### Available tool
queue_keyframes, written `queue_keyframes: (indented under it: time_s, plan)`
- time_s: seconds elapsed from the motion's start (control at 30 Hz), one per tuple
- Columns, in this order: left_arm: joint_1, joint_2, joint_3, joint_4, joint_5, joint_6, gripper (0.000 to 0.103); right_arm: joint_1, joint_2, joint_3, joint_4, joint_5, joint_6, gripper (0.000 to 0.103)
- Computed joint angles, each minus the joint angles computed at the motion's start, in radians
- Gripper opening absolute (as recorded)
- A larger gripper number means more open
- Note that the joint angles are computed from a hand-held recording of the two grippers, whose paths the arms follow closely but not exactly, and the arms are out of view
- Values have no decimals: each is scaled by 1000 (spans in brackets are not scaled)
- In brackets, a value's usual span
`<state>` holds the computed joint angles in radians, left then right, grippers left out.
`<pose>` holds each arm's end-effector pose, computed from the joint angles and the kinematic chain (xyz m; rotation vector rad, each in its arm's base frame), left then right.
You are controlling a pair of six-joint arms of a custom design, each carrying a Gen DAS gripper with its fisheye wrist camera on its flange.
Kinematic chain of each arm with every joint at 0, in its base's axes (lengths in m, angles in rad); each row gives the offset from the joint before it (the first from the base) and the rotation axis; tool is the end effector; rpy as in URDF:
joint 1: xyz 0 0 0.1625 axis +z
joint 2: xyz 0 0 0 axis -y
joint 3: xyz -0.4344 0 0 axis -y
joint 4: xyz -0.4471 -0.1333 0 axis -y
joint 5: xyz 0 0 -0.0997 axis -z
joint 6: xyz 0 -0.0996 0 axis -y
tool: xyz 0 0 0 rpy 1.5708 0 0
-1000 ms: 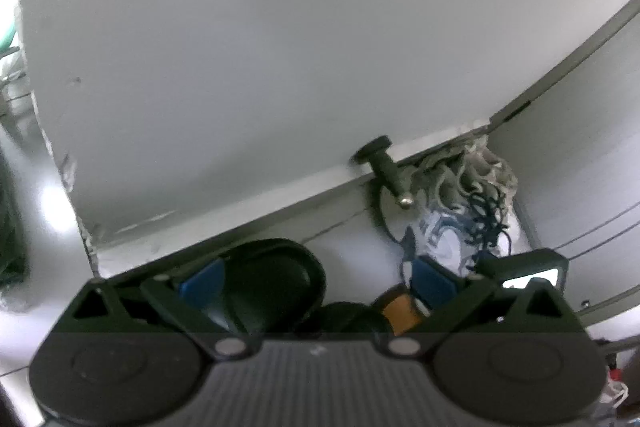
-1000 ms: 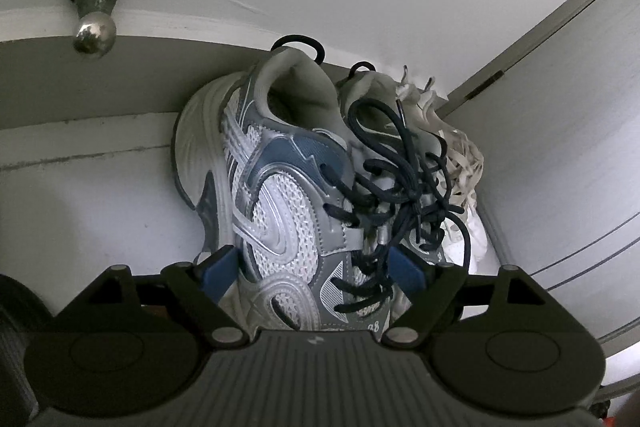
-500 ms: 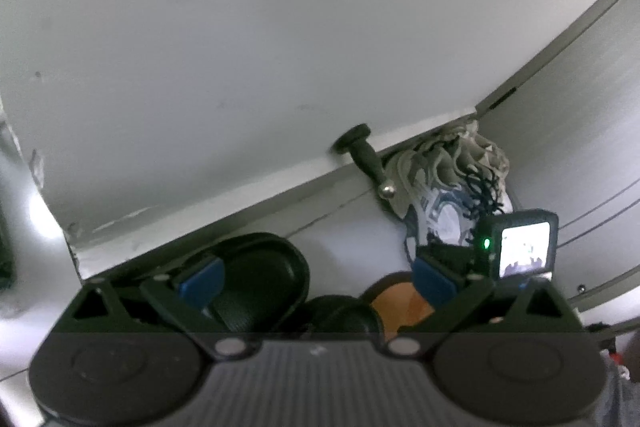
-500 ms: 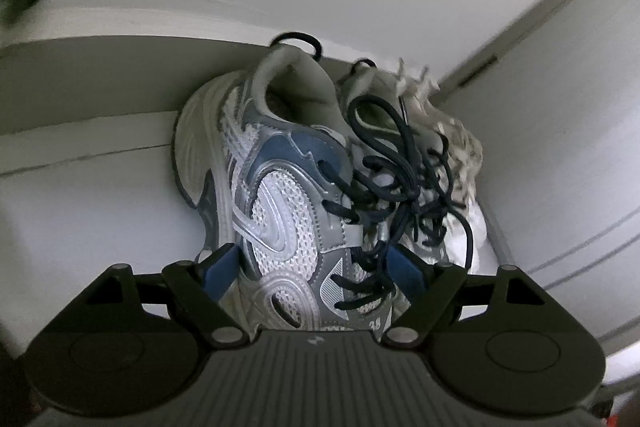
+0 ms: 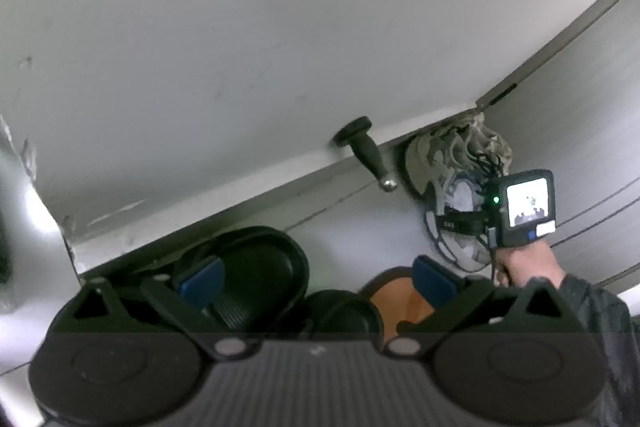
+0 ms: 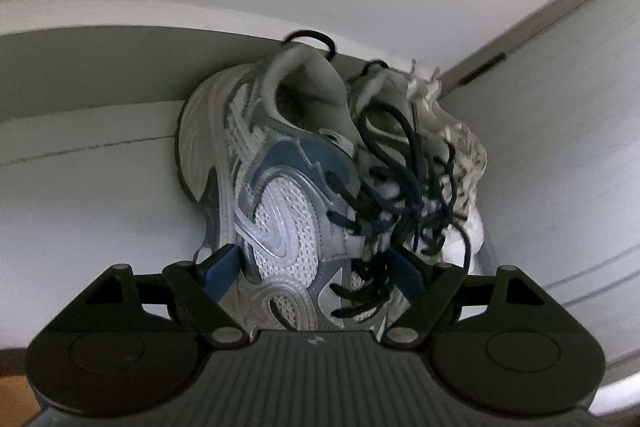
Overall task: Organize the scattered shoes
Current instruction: 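Push the grey running shoes against the printed sneakers with the right tool, then raise the right tool and turn it toward the black clogs on the mat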
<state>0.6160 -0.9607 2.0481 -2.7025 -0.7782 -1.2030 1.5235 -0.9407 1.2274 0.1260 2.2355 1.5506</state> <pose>-0.3386 -0.4899 0.0572 -0.3496 2.6055 -0.9971 0.0379 -0.7192 0.2643 0.9973 -1.6269 0.3617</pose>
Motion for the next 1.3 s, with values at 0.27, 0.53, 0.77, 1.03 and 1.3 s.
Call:
queue_keyframes:
  time_s: [0.27,0.53,0.77,1.03,1.3]
  plan:
    - [9,15,-5,-12,-8,-1,101,1,-1,-2,60,3,1,90]
    - [3,2,-2,1,-3,-8,101,32,-6,-26,99,69,47,83]
    - [2,-39,20,21,9,-66,101,86,-76,-40,237,75,161,82]
    - [-16,-52,-6,69,6,-85,101,168,-216,-14,461,41,420,82]
    - [-41,-122,24,147,-13,-45,101,236,-278,-38,650,23,655,82]
